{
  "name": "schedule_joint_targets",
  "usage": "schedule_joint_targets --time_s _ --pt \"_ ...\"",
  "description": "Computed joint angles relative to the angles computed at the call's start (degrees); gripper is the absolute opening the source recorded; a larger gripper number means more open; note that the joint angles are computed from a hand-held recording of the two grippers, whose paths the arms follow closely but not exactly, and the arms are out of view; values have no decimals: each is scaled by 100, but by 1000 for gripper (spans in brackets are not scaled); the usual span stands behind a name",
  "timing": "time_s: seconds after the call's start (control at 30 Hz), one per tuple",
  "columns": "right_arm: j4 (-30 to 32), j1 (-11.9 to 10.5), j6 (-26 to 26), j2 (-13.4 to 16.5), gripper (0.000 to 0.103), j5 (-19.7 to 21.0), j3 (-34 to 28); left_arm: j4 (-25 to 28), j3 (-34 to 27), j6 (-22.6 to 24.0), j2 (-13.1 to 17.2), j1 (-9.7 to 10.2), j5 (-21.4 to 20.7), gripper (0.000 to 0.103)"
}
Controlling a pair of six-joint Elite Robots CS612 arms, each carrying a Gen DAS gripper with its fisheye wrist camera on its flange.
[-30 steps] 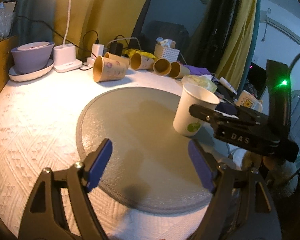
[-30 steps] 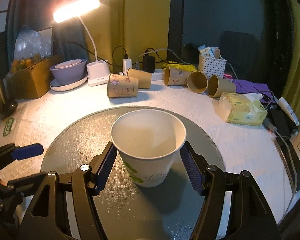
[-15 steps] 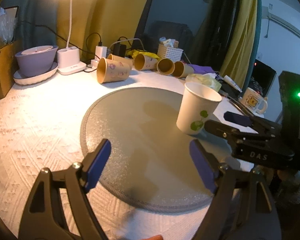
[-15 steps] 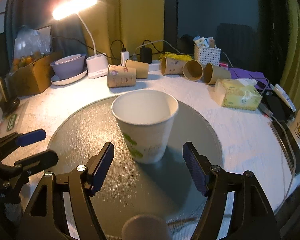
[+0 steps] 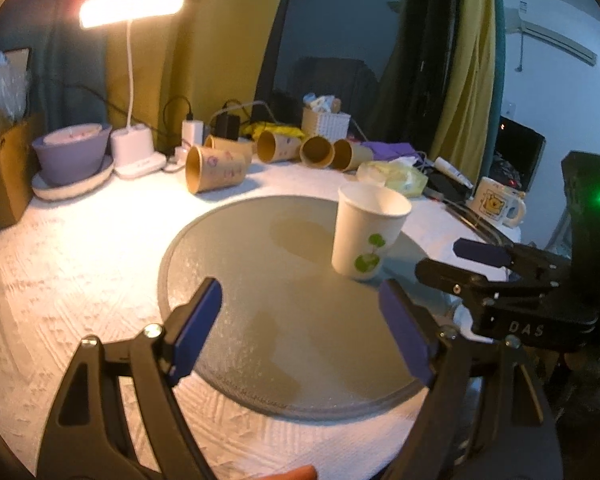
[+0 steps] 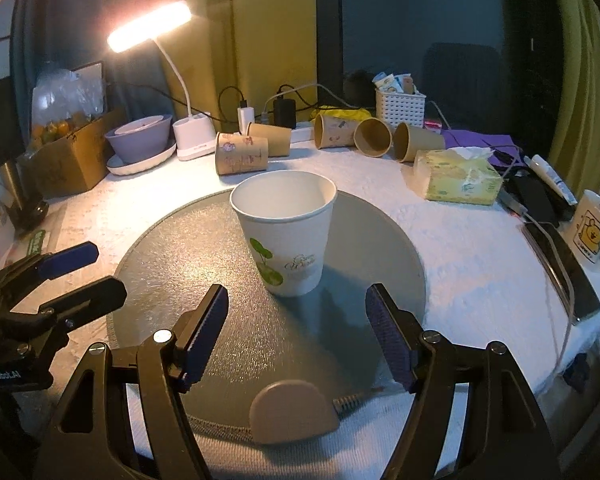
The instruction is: Flip cup upright
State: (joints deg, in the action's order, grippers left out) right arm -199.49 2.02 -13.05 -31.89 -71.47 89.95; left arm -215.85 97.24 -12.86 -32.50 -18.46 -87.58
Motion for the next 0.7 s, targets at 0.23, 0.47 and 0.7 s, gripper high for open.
schedule_joint_targets --time_s 0.23,0.47,0.7 --pt "-226 -48 65 -126 74 3 212 -211 83 106 -66 -65 176 82" --pt "-459 -86 140 -237 74 -12 387 -476 158 276 -123 -122 187 82" --pt "-706 -135 187 -341 74 13 535 -717 255 443 -201 -229 492 82"
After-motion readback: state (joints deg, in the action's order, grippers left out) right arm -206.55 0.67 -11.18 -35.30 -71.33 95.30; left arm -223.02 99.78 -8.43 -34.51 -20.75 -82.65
